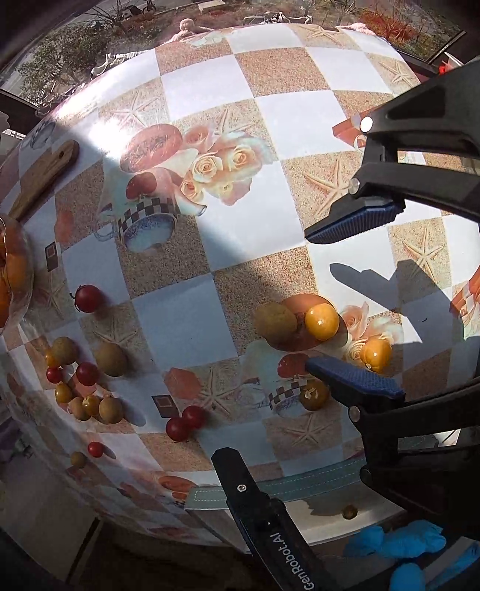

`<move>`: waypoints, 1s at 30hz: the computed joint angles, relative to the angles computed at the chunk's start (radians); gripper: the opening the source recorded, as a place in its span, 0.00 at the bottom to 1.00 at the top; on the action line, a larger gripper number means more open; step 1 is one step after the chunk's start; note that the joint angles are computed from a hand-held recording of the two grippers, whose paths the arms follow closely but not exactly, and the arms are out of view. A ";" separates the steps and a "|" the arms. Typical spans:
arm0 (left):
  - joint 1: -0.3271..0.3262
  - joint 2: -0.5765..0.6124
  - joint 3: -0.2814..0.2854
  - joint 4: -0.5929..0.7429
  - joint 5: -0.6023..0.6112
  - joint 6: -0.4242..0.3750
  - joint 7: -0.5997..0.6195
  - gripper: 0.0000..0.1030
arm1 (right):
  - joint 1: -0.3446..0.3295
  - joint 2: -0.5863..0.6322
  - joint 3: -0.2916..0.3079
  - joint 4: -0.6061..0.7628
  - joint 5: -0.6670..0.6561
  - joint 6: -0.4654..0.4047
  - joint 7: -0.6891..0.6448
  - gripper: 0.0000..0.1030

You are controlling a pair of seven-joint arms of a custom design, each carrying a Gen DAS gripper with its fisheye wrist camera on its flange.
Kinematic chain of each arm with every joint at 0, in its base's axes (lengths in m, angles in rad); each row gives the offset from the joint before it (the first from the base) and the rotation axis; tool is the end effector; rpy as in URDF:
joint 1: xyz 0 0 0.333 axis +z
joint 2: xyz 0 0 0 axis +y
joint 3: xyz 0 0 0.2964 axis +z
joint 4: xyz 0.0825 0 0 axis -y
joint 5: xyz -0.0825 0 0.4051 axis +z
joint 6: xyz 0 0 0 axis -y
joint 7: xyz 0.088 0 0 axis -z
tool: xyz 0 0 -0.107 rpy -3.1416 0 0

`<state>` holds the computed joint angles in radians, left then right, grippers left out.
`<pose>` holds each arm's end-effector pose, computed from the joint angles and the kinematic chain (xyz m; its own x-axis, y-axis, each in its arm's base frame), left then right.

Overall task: Organize fruits
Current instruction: 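Grasp a red cherry tomato with the left gripper while the right gripper grasps a brown round fruit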

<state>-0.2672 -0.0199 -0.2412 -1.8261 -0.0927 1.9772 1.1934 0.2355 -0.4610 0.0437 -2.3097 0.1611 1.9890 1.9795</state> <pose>0.5163 -0.2955 0.5262 -0.1096 -0.9839 0.1412 -0.9879 0.0921 -0.1249 0.4359 0.1367 0.5101 -0.1775 -0.9679 -0.1778 -0.9787 0.1925 -0.0708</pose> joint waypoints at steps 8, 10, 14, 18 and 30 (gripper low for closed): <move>-0.017 0.093 -0.009 0.062 0.009 -0.016 -0.020 0.51 | 0.009 0.042 -0.005 0.004 0.013 0.056 -0.059 0.57; -0.022 0.101 -0.011 0.070 0.028 -0.002 -0.034 0.51 | 0.012 0.052 -0.001 0.006 0.012 0.073 -0.068 0.57; -0.038 0.128 -0.013 0.102 0.085 -0.007 -0.082 0.40 | 0.020 0.098 0.011 0.031 0.009 0.092 -0.066 0.43; -0.047 0.143 -0.012 0.122 0.126 -0.017 -0.106 0.20 | 0.022 0.116 0.012 0.038 0.006 0.098 -0.059 0.27; -0.013 -0.016 -0.001 -0.026 0.021 0.060 -0.015 0.20 | 0.007 0.003 -0.033 -0.036 0.095 0.105 -0.077 0.27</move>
